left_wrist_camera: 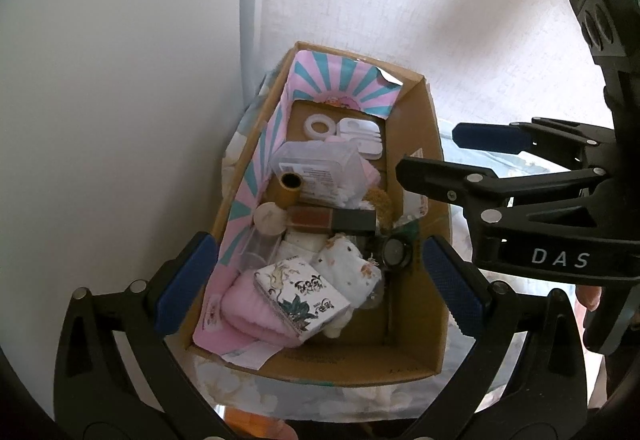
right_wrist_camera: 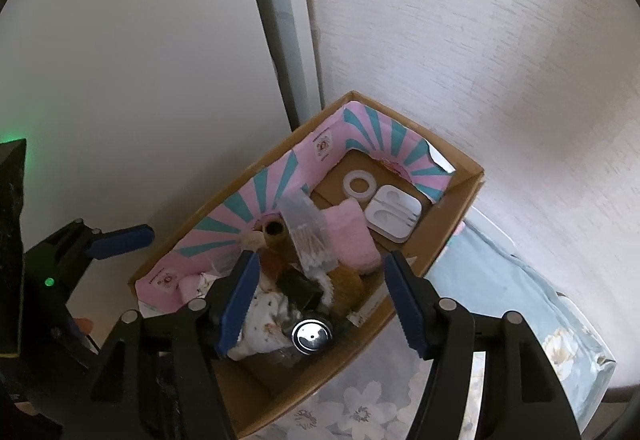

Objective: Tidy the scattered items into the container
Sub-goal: 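Carry the cork and lipstick into the cardboard box and release both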

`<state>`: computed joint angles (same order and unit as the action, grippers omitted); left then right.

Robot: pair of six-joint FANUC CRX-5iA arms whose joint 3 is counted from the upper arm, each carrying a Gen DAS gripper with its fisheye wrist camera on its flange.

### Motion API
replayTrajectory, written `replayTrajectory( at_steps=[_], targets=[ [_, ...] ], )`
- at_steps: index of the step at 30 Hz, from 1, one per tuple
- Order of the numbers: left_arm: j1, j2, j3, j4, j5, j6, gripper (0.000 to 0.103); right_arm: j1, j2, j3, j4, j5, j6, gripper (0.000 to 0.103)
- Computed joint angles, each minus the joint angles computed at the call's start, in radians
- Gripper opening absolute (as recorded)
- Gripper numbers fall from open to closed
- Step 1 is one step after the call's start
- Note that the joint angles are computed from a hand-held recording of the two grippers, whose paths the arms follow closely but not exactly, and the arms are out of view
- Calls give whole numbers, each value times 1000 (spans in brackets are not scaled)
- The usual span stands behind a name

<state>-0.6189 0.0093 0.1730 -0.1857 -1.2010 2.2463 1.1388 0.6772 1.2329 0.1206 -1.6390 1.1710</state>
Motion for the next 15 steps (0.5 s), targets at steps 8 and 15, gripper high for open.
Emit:
replayTrajectory(
  at_steps=[8, 15],
  targets=[
    [-6, -2, 2, -15, -16, 13, 102, 10, -24, -48, 18, 7, -23, 60],
    [-3, -4, 2, -19, -21, 14, 102, 13, -44, -82, 27, 20, -32, 60]
  ],
)
